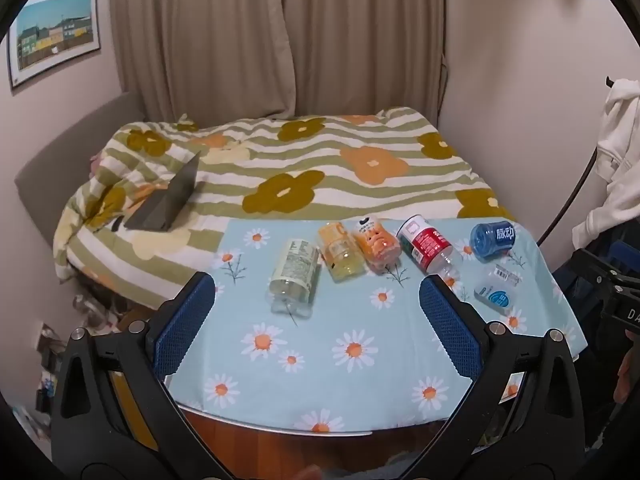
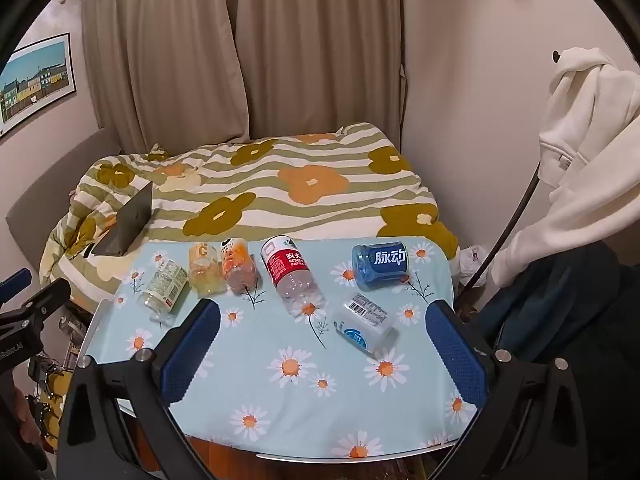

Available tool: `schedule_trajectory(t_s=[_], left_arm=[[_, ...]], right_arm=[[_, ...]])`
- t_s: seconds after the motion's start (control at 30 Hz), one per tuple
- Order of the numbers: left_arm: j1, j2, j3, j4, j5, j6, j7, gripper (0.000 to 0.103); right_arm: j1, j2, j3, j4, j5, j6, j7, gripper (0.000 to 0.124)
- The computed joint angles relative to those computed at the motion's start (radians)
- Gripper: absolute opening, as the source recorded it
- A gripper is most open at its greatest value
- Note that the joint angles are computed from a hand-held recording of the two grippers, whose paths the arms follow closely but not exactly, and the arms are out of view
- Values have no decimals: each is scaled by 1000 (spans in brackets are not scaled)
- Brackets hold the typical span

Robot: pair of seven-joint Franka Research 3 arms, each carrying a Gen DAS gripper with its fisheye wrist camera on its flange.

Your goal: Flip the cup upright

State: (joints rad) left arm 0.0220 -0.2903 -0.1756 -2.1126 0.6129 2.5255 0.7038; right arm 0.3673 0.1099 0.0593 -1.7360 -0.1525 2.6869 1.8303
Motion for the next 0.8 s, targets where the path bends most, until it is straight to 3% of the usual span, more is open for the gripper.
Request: schedule_trajectory(t_s=[0.8], left_arm=[[7,9,7,8,0,35,-5,103]], right_arm=[[3,8,0,16,11,-13,-4,103]])
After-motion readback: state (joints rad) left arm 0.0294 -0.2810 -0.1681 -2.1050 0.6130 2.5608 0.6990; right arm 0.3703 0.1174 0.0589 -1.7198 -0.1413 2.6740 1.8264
